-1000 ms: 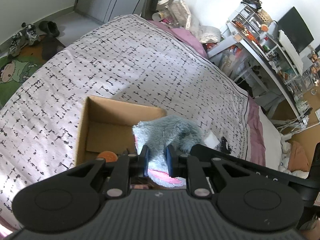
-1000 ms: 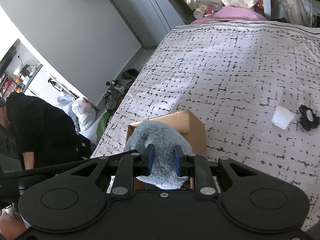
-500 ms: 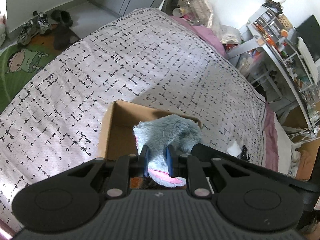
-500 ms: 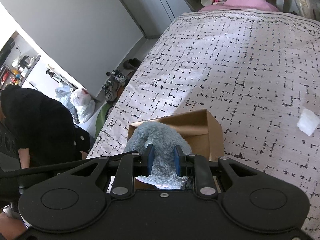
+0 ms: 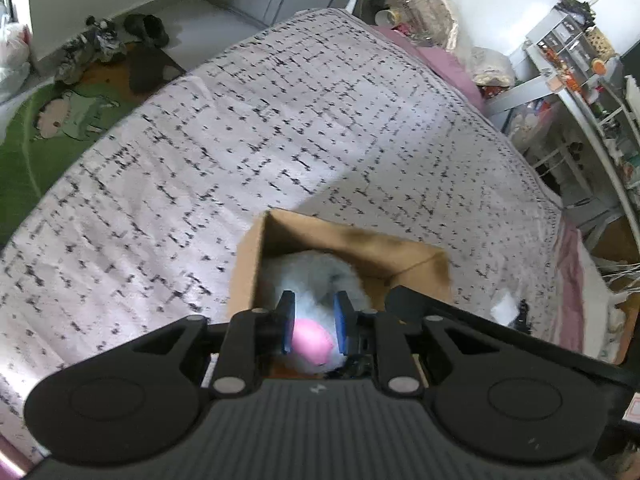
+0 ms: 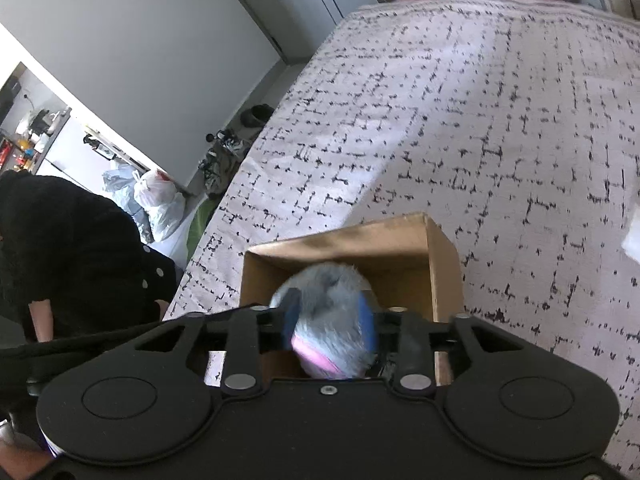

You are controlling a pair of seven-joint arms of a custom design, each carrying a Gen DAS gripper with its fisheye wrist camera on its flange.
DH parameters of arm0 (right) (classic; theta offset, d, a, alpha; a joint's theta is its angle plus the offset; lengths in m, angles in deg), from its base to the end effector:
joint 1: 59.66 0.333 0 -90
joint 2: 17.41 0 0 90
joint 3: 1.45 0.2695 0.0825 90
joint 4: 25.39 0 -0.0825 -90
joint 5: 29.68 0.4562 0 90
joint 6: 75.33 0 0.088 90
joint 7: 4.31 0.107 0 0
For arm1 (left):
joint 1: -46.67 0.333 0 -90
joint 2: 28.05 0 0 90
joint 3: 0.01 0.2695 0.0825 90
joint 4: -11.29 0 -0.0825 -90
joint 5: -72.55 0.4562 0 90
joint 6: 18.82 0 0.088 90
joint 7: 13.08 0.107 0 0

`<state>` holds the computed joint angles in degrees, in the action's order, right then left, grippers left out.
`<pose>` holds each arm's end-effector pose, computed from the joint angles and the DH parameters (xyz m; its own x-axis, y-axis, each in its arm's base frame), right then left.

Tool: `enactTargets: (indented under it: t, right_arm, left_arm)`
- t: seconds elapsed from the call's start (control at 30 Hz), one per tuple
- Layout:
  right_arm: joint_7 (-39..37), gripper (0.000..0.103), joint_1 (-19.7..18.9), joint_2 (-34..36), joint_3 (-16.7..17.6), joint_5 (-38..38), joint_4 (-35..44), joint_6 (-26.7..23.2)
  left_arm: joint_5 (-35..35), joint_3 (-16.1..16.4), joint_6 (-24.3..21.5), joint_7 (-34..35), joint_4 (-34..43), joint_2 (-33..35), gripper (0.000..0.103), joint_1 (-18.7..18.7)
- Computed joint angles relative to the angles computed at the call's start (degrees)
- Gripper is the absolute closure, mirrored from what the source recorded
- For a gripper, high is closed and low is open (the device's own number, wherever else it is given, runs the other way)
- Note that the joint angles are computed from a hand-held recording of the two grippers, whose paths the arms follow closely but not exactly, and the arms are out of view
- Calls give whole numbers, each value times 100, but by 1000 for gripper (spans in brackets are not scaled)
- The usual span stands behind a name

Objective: Organize soft objects
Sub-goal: 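Carry the grey plush with the left gripper over the box and lower it, then open the left gripper to drop the grey plush into the box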

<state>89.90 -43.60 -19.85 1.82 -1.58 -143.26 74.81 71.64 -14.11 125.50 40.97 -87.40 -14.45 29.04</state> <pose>0.6173 0.2053 0.4441 0.0373 -0.8886 -0.4572 -0.8742 0.1926 -0.4457 0.6246 -0.3732 0.4396 0.0205 -0.9280 0.3721 -0.9036 -0.1765 -0.3904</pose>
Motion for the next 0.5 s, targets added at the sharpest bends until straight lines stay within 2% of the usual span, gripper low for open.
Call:
enactTargets:
  t: [0.03, 0.33, 0.5]
  right_arm:
    - [-14, 66, -3, -20, -4, 26, -18, -7]
    - [210, 55, -25, -411, -67, -185, -388, -24]
    - [227, 50, 2, -633, -133, -136, -612, -24]
  left_arm:
    - [77, 19, -40, -43, 14, -3, 82, -20]
    - [139, 5, -234, -127, 35, -67, 81, -40]
    - [323, 16, -529, -305, 103, -96, 73, -116]
